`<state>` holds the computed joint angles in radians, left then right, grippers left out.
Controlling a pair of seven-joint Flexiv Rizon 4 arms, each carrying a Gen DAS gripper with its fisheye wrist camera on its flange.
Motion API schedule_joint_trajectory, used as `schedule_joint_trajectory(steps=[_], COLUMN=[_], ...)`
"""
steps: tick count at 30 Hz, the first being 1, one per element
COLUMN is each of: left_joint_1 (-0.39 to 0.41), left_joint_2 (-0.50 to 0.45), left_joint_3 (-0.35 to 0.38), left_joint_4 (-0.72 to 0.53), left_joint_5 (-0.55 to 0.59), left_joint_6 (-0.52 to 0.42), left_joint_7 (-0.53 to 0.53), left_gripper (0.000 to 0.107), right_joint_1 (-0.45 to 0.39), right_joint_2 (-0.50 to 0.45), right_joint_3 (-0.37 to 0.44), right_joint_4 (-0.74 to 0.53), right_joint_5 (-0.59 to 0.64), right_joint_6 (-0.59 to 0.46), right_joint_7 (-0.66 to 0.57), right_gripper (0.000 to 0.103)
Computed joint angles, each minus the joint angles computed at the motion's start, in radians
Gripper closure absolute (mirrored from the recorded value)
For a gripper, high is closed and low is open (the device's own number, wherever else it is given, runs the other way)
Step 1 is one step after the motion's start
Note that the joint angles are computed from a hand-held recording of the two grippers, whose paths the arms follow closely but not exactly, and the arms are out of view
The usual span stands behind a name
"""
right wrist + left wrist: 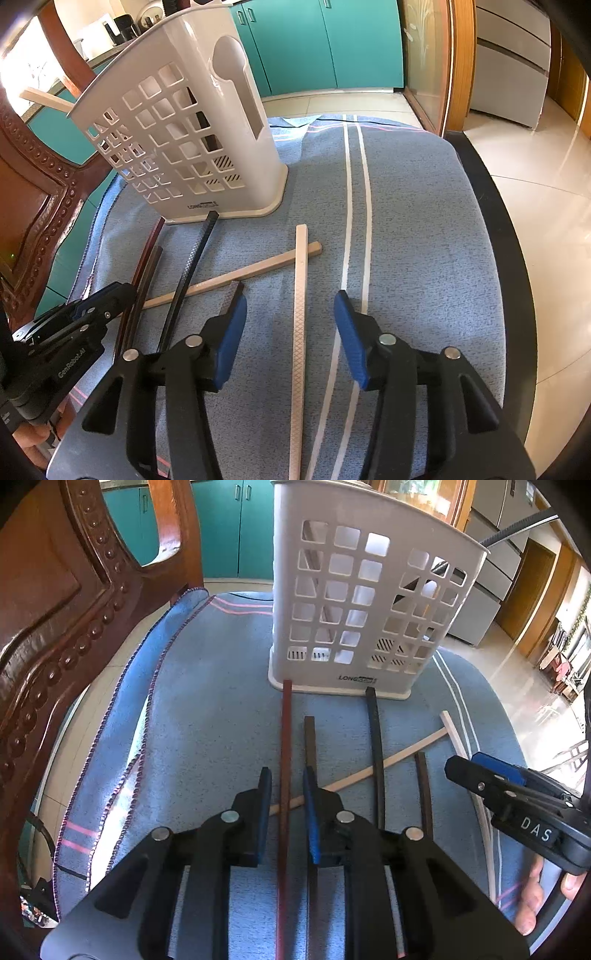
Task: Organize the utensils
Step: 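Close the left tool on the dark red chopstick while the right tool grasps a light wooden chopstick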
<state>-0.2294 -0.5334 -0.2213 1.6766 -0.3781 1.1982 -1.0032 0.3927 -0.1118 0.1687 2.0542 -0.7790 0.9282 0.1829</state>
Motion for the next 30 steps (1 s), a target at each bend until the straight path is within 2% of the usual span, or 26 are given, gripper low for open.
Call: schedule_joint_trajectory(steps=[4, 12, 21, 26, 30], left_joint_1=[-0.035, -0.015, 0.031, 0.076, 0.057], left_joint_2=[-0.011, -0.008, -0.006, -0.025, -0.029], left_joint_3=[0.055, 0.03, -0.021, -0.052, -0.042], left_joint_4=[-0.027, -0.014, -0.014, -0.052, -0.059], left_joint_5=[0.058, 0.055, -0.027, -0.126, -0.133], left_joint_6=[-0.021, -0.008, -0.011, -0.092, -0.111], left_joint_7=[-0.063, -0.07, -0.021, -0.008, 0.013], left_gripper=[0.085, 0.085, 0.081, 0.081, 0.081], right_joint_1=[-0.001, -0.002, -0.003, -0.009, -0.013], right_joint_2=[0.001, 0.001, 0.006, 0.02, 0.026], right_joint_3=[0.0, 0.0, 0.0, 0.003, 0.005], right_joint_4=[0.003, 0.005, 0.012, 0.024, 0.024], right_joint_5=[-0.001, -0.003, -0.006, -0.011, -0.012], right_joint_6=[0.003, 0.006, 0.012, 0.003, -0.009], right_joint_7=[0.002, 0.002, 0.008, 0.027, 0.026], right_gripper=[0.054, 0.054, 0.053, 0.053, 0.053])
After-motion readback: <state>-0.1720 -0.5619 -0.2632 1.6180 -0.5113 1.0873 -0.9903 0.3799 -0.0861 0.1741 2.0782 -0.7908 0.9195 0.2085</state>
